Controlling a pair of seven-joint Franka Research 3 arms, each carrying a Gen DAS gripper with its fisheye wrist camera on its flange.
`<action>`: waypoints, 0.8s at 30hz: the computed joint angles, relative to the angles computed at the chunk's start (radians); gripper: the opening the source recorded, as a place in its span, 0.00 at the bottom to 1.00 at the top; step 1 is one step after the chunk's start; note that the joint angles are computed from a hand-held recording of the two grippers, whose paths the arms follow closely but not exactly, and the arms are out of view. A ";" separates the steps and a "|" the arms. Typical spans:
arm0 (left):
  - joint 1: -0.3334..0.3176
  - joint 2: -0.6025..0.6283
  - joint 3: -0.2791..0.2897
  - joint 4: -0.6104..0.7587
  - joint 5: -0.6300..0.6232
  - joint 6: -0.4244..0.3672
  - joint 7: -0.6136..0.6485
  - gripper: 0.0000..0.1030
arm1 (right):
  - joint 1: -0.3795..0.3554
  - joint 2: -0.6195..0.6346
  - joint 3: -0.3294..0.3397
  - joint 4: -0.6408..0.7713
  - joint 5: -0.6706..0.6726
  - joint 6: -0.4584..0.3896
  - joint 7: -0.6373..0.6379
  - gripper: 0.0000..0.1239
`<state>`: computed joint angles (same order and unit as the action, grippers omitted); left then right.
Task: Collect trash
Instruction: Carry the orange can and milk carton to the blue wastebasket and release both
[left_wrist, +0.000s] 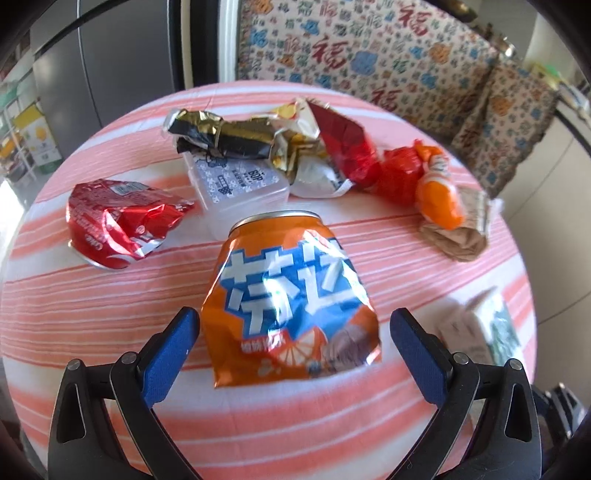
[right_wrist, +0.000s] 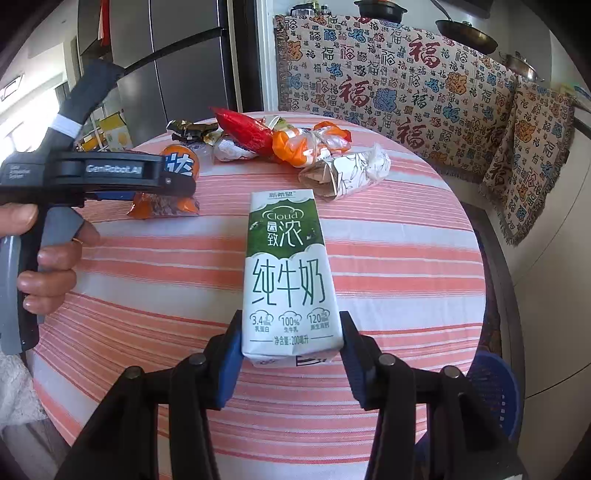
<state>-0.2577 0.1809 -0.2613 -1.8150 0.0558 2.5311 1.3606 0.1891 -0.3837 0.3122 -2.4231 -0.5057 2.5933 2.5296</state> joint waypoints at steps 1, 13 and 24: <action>-0.014 0.021 0.009 0.027 0.048 -0.029 -0.032 0.99 | 0.002 -0.002 -0.004 -0.003 0.005 0.004 -0.002 0.39; 0.026 -0.136 -0.016 -0.149 -0.136 -0.026 0.331 0.86 | 0.062 0.027 -0.107 0.065 0.252 -0.049 -0.249 0.59; -0.020 -0.189 0.014 -0.208 -0.136 0.001 0.305 0.89 | 0.089 0.206 -0.153 0.311 0.329 -0.290 -0.380 0.39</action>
